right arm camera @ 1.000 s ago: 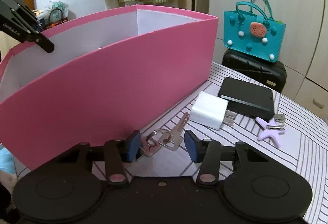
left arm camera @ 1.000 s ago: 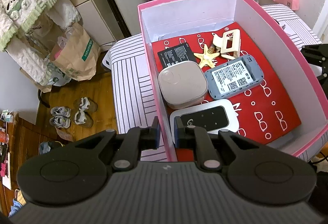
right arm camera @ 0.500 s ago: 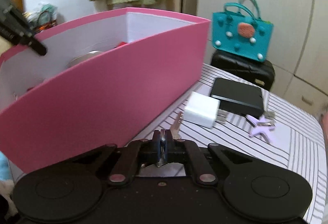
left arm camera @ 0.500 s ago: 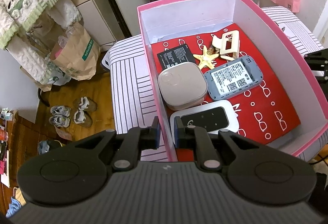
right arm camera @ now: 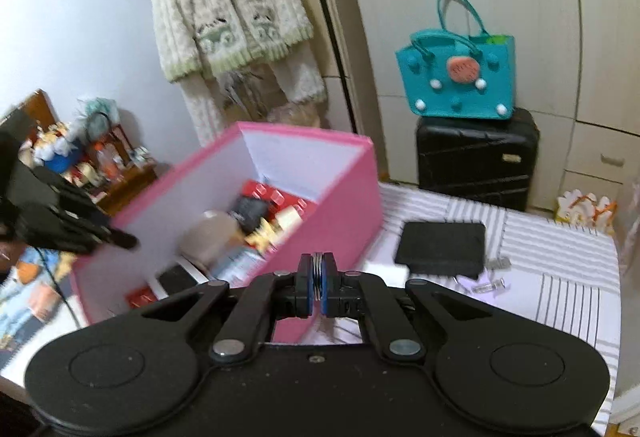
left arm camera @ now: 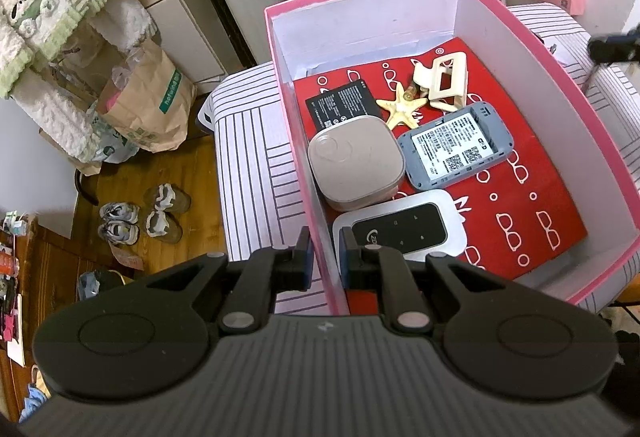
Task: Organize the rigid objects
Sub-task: 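Carry the silver keys into the pink box and release them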
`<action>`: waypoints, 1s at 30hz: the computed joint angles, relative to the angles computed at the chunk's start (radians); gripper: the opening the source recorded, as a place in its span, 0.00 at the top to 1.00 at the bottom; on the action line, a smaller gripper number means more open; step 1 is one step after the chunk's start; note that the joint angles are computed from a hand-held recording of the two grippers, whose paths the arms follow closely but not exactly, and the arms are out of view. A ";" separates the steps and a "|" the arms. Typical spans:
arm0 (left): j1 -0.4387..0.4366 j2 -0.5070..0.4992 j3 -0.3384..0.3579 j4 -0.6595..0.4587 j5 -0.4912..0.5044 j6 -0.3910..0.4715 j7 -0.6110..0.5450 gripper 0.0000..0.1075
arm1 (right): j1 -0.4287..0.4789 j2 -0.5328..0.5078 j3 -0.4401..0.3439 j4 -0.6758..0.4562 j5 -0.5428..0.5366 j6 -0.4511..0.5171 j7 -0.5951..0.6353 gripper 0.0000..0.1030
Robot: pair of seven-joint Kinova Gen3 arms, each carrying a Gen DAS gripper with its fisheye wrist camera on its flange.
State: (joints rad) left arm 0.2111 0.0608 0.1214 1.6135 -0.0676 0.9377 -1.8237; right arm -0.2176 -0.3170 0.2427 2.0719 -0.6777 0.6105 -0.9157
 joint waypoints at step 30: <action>-0.020 0.015 -0.010 0.002 0.054 -0.022 0.020 0.89 | -0.013 0.348 -0.132 -0.250 -0.061 0.162 0.079 0.95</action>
